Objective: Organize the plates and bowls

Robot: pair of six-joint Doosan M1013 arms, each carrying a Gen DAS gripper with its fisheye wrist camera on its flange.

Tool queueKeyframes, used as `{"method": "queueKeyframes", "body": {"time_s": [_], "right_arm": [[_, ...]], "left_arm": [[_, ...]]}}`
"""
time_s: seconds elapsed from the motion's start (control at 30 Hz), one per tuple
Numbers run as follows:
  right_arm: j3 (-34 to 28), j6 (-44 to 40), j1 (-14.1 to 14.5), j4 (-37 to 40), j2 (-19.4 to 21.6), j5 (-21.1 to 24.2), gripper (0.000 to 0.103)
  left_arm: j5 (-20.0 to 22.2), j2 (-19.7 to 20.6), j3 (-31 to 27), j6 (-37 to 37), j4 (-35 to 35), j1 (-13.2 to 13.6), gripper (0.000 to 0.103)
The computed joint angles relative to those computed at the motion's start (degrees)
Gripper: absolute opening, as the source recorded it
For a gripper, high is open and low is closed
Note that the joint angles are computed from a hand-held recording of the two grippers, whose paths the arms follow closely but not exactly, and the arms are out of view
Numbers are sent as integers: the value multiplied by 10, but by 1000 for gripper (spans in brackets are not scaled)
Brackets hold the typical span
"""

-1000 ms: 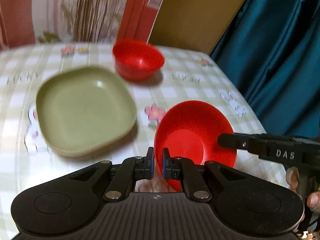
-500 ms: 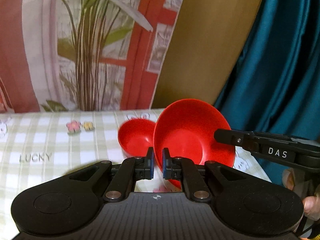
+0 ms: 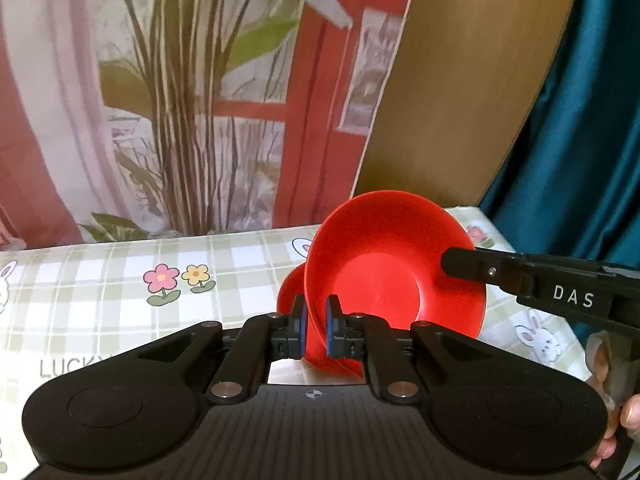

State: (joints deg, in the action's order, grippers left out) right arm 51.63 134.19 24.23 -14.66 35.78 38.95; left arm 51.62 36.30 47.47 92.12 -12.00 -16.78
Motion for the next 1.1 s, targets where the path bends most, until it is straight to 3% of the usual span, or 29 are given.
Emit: {"method": "queueKeyframes", "body": {"time_s": [0.2, 0.53, 0.87, 1.0, 1.1], "right_arm": [[-21, 3, -10, 26, 25, 19, 8], [-27, -6, -15, 57, 38, 39, 8], [-25, 6, -14, 53, 38, 38, 10], [-13, 21, -14, 46, 33, 25, 11], [-6, 32, -14, 43, 31, 21, 11]], "left_arm": [[43, 40, -57, 4, 13, -2, 10], [80, 58, -73, 26, 12, -2, 10], [56, 56, -60, 24, 22, -3, 16], [53, 55, -58, 11, 30, -3, 30], [55, 57, -58, 4, 31, -2, 31]]}}
